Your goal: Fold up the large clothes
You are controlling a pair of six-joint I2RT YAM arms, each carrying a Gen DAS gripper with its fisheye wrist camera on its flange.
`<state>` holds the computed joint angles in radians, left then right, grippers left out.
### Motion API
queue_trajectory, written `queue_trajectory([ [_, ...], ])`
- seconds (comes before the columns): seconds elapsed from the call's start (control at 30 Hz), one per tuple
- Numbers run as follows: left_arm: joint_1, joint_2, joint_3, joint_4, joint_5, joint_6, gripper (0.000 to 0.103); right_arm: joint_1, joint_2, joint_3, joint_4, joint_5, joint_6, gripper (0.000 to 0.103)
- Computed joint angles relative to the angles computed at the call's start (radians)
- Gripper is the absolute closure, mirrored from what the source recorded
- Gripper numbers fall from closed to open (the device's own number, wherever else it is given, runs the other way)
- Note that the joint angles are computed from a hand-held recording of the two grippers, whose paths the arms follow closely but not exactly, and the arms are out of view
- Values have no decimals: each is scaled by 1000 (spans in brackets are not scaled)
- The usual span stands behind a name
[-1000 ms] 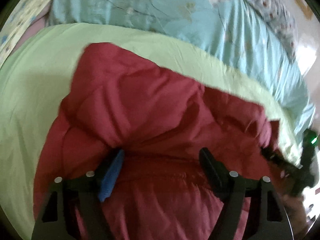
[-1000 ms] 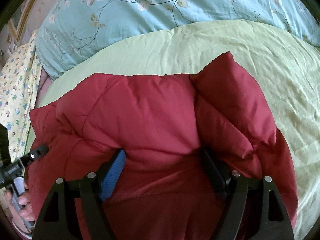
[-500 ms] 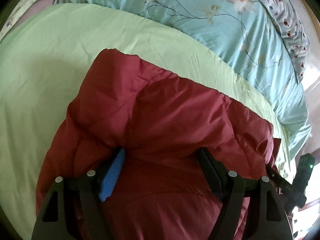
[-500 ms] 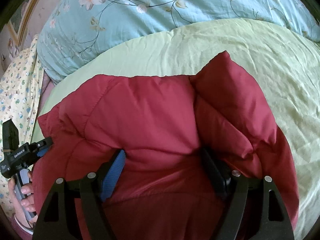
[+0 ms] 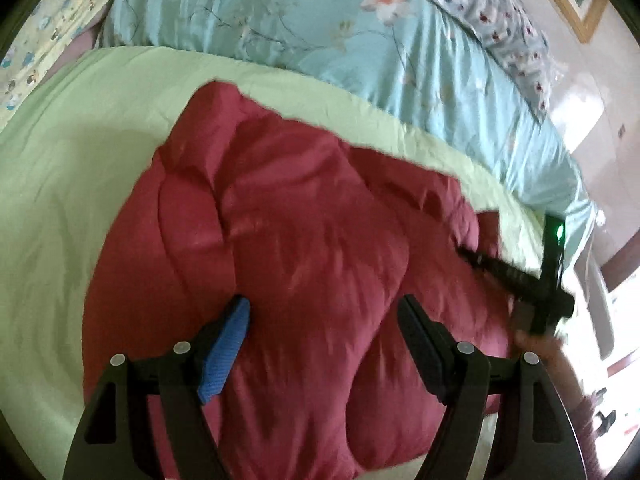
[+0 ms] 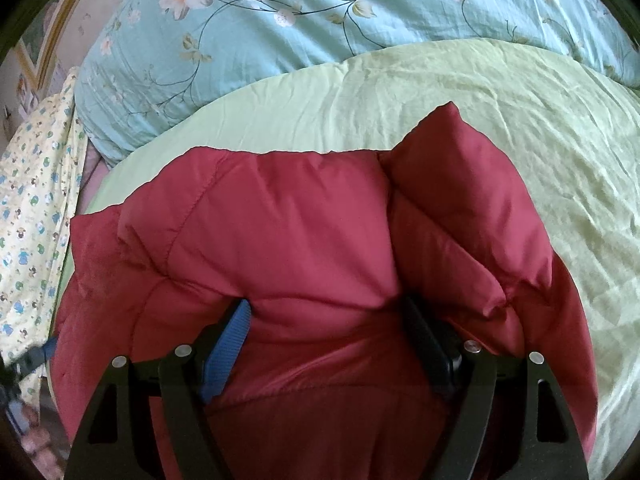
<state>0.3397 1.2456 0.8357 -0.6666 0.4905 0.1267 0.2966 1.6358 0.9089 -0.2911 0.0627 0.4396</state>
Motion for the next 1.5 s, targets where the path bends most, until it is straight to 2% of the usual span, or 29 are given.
queue_trajectory([
  [0.13,-15,-42,-71,24,-65,37,27,28,-51,11,-67,23,19,23],
  [0.33,-43,-106,-118,39,-112,39,26,216,-330,-75,-193,145,100,23],
  [0.43,-51,-121,-139,51,-121,44,26,317,-360,-78,-257,210,128,23],
  [0.57,-84,-132,-160,78,-147,22,26,395,-280,-58,-336,317,143,21],
  [0.67,-94,-103,-153,105,-165,24,25,352,-274,-110,-274,293,134,17],
  [0.77,-80,-115,-137,69,-155,32,26,308,-270,-153,-201,261,114,15],
  [1.07,31,-275,-113,-158,-60,149,27,331,-274,-183,-167,286,142,15],
  [1.17,12,-288,-134,-155,-117,160,25,346,-273,-180,-176,300,165,15],
  [1.3,-10,-268,-153,-110,-143,151,22,382,-285,-157,-233,321,210,15],
  [1.5,-65,-290,-119,-152,-208,105,24,473,-408,-156,-328,349,315,14],
])
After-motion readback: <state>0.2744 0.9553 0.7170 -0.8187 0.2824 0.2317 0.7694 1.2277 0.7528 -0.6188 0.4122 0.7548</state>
